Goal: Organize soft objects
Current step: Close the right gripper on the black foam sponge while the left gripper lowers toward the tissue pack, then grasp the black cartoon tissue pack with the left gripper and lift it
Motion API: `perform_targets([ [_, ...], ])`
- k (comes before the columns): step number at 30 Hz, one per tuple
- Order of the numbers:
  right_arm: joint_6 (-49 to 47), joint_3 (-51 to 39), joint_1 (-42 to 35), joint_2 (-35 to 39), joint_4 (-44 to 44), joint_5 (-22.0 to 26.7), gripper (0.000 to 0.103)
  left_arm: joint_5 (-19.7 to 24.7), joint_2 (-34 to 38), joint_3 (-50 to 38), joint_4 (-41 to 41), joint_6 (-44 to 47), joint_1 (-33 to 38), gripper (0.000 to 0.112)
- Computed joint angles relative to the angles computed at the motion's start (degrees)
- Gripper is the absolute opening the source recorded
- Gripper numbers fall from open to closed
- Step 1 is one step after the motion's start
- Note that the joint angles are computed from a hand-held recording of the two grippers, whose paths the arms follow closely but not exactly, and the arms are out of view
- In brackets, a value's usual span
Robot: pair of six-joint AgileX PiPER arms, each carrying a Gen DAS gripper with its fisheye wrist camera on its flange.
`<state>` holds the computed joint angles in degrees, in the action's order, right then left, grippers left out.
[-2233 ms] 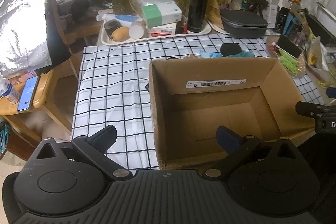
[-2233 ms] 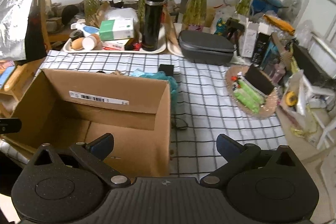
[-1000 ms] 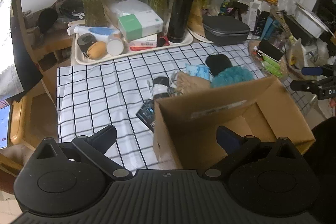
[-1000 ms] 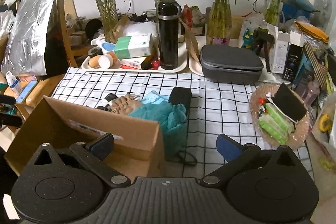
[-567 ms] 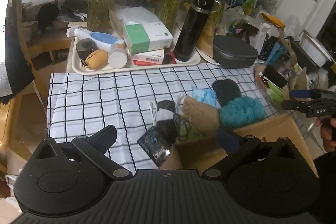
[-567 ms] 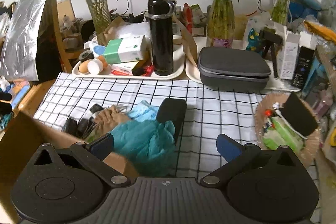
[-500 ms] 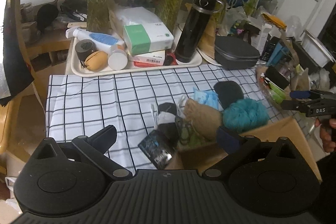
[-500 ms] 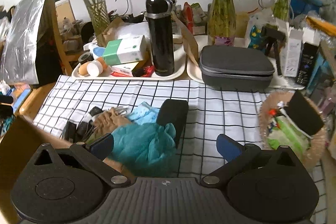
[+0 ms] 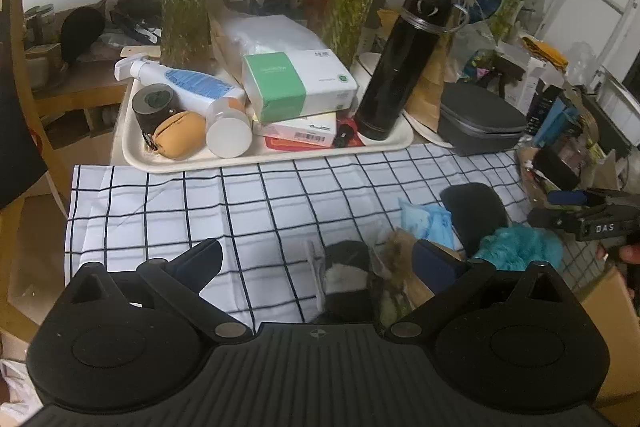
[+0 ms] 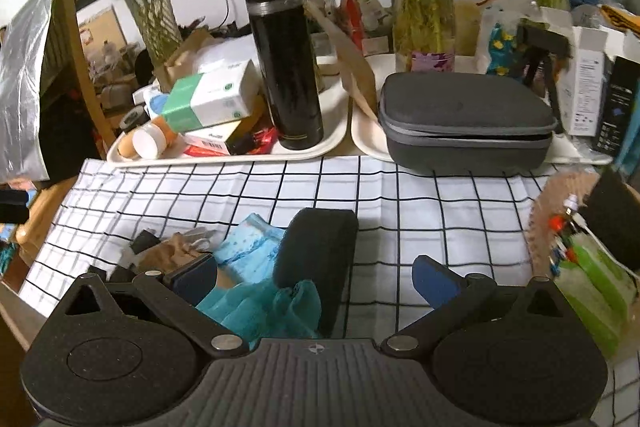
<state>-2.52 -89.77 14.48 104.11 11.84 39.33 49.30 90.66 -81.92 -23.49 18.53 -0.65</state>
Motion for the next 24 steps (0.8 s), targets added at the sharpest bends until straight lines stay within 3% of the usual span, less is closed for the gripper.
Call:
perform_targets([
  [4,-1.6,-4.2,0.3,4.6,1.2,0.6,0.102,-1.0,2.2,-0.6,0.7,-0.3,0.1,0.103],
  [10,-2.0,-13.3,1.5,12.4,-0.8,5.8,0.088,0.3,5.4,-2.8,0.8,-0.7,0.5,0.103],
  [17,2.2,-21.6,3.0,18.7,-5.7,12.0,0.060,1.5,7.5,-4.3,0.9,-1.0,1.0,0.103],
  [24,4.6,-20.0,2.6,17.7,-6.5,10.0,0.051,6.2,10.0,-6.4,-2.2,-0.3,2.7,0.103],
])
